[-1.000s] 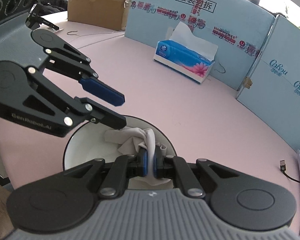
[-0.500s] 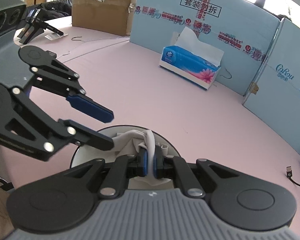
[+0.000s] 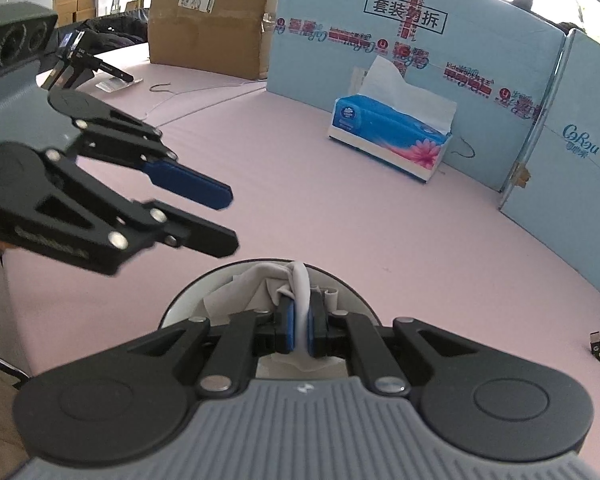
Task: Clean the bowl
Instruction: 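Lower the bowl with the left gripper while the right gripper keeps wiping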
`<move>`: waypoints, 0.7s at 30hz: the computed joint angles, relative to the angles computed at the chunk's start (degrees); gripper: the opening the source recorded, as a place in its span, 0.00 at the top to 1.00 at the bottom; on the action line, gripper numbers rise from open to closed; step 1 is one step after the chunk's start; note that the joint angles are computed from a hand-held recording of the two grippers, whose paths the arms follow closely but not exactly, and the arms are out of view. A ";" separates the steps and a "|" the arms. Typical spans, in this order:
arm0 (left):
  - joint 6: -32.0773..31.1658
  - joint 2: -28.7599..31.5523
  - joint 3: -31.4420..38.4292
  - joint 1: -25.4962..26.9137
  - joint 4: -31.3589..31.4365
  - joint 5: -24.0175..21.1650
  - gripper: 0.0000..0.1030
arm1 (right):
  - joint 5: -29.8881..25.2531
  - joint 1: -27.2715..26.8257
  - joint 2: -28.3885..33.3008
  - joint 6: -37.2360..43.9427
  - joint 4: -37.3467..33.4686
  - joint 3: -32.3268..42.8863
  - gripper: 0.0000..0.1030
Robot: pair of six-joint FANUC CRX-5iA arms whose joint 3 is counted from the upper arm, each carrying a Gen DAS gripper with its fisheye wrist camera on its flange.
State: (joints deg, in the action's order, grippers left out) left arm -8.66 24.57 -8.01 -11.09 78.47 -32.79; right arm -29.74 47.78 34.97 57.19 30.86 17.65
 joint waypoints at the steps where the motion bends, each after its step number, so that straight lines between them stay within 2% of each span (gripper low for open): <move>1: 0.12 0.04 0.00 0.01 -0.18 0.06 0.58 | -0.07 0.00 0.07 0.67 -0.81 0.30 0.94; 4: 0.55 0.17 0.08 0.08 -0.72 0.15 0.59 | -0.18 -0.13 0.22 2.38 -3.31 1.23 0.94; 5: 0.46 0.15 0.03 0.15 -0.69 -0.02 0.60 | -0.34 -0.40 0.26 4.81 -7.04 2.36 0.94; 15: 1.18 0.48 0.47 -0.12 -2.64 0.79 0.63 | -4.31 -1.48 -0.22 20.69 -26.02 7.66 0.92; 21: 1.82 1.03 1.10 0.09 -2.80 0.33 0.56 | -9.57 -2.48 -0.67 31.23 -34.59 10.51 0.91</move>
